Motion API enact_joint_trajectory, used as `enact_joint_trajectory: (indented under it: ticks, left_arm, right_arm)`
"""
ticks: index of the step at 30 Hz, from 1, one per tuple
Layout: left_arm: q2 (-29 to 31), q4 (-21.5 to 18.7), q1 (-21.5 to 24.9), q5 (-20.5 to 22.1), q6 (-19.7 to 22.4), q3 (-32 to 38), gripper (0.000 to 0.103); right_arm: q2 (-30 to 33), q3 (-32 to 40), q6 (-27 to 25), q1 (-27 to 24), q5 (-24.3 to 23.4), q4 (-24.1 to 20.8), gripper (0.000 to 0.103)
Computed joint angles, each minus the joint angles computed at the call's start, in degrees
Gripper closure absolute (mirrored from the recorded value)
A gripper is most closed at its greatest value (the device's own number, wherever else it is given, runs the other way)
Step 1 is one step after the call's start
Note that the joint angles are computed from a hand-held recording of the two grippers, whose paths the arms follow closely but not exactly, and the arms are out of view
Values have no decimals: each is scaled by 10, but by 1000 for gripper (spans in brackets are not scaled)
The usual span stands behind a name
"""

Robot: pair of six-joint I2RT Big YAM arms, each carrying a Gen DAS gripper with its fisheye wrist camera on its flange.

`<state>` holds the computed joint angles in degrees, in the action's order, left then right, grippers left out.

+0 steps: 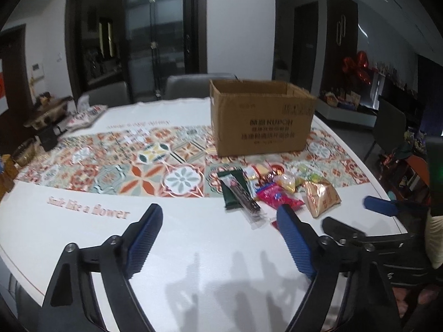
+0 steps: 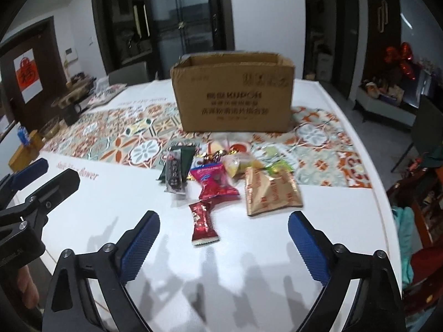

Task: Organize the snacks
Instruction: 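Grasp the white-brown bar with the left tool while the right tool grasps the red candy packet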

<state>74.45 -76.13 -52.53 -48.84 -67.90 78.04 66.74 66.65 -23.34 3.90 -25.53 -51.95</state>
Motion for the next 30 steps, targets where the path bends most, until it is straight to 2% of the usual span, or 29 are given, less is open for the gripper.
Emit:
enact_joint_trajectory:
  ticks: [4, 8, 15, 20, 26, 30]
  left_arm:
    - [-4, 59, 32, 56, 48, -19, 31]
    - [-1, 103, 64, 100, 76, -31, 34]
    - [17, 144, 108, 151, 120, -34, 43]
    - [35, 170, 132, 191, 142, -29, 48]
    - [59, 188, 153, 238, 144, -24, 54]
    - [74, 191, 167, 263, 138, -22, 58]
  right_arm:
    - [25, 4, -10, 19, 4, -13, 22]
    - [63, 20, -12, 36, 15, -33, 32]
    - [110, 41, -10, 50, 24, -64, 48]
    - [120, 45, -11, 59, 25, -66, 56]
    - [130, 51, -8, 65, 23, -66, 64]
    - [138, 56, -6, 67, 19, -67, 66]
